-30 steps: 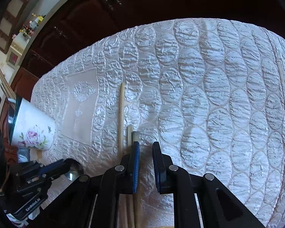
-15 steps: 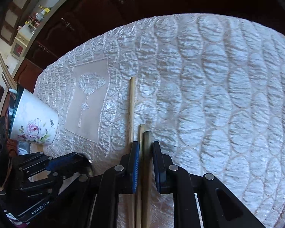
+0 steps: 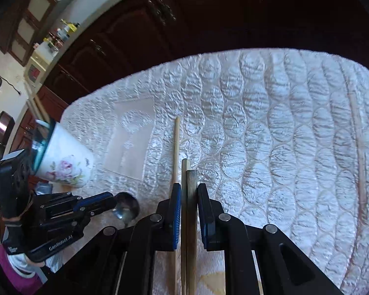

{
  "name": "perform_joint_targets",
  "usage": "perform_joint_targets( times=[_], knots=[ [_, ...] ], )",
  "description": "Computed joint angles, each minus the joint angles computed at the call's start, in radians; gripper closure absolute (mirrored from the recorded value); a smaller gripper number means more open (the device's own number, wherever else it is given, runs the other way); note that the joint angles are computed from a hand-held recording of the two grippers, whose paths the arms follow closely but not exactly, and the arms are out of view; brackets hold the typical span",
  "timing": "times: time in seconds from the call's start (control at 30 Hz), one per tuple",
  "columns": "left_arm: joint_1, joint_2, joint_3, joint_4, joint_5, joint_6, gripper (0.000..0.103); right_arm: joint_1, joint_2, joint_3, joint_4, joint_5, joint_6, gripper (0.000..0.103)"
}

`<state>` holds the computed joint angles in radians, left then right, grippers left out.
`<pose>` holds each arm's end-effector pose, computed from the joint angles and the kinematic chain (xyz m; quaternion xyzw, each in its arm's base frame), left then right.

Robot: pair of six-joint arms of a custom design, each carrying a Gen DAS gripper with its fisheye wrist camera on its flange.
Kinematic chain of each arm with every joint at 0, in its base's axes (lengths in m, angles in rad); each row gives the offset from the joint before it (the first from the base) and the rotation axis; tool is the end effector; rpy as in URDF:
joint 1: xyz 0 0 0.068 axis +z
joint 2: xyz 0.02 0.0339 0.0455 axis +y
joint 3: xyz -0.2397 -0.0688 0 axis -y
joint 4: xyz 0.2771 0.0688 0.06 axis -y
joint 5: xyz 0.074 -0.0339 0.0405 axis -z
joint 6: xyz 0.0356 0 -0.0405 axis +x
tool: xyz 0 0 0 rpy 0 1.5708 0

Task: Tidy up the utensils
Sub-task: 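Lift the silver spoon and the chopstick off the placemat with both grippers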

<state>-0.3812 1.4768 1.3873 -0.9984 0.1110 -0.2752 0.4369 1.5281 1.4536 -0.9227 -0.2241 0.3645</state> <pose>0.3045 -0.1263 0.2903 0.0646 0.9674 -0.1279 0.2086 0.3134 0.1551 0.3009 -0.0661 0.9514 0.2084 0.2170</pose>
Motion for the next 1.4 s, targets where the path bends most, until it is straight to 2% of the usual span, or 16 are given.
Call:
perform_joint_targets(
  times=[0.2, 0.27, 0.33, 0.4, 0.43, 0.57, 0.83, 1.1, 1.3, 1.4],
  knots=[
    [0.007, -0.031, -0.018, -0.017, 0.0, -0.003, 0.103, 0.011, 0.0, -0.01, -0.024, 0.014, -0.011, 0.091],
    [0.009, -0.034, -0.025, -0.021, 0.004, -0.012, 0.103, 0.022, 0.029, -0.006, -0.037, 0.052, 0.002, 0.091],
    [0.004, -0.041, -0.031, -0.018, -0.011, -0.008, 0.102, 0.031, 0.054, 0.002, -0.066, 0.149, 0.031, 0.091],
    [-0.003, -0.034, -0.025, -0.018, -0.024, 0.001, 0.101, 0.023, 0.05, -0.016, -0.056, 0.133, 0.044, 0.091],
    [-0.001, -0.034, -0.022, -0.022, -0.023, 0.005, 0.099, 0.02, 0.048, -0.023, -0.052, 0.116, 0.045, 0.091],
    [-0.005, 0.013, 0.012, -0.02, -0.028, 0.012, 0.078, 0.018, 0.029, -0.042, -0.055, 0.104, 0.02, 0.091],
    [-0.031, 0.089, 0.038, -0.01, -0.083, 0.036, 0.078, 0.024, 0.046, -0.057, -0.033, 0.081, -0.004, 0.091],
    [-0.019, 0.116, 0.052, -0.001, -0.061, 0.075, 0.079, 0.031, 0.078, -0.01, -0.051, 0.075, -0.019, 0.094],
    [-0.025, 0.136, 0.069, 0.007, -0.049, 0.075, 0.09, -0.019, 0.001, -0.072, -0.028, 0.013, -0.007, 0.095],
    [-0.029, 0.157, 0.085, 0.011, -0.044, 0.074, 0.093, -0.017, -0.006, -0.077, -0.046, 0.059, -0.008, 0.095]
  ],
)
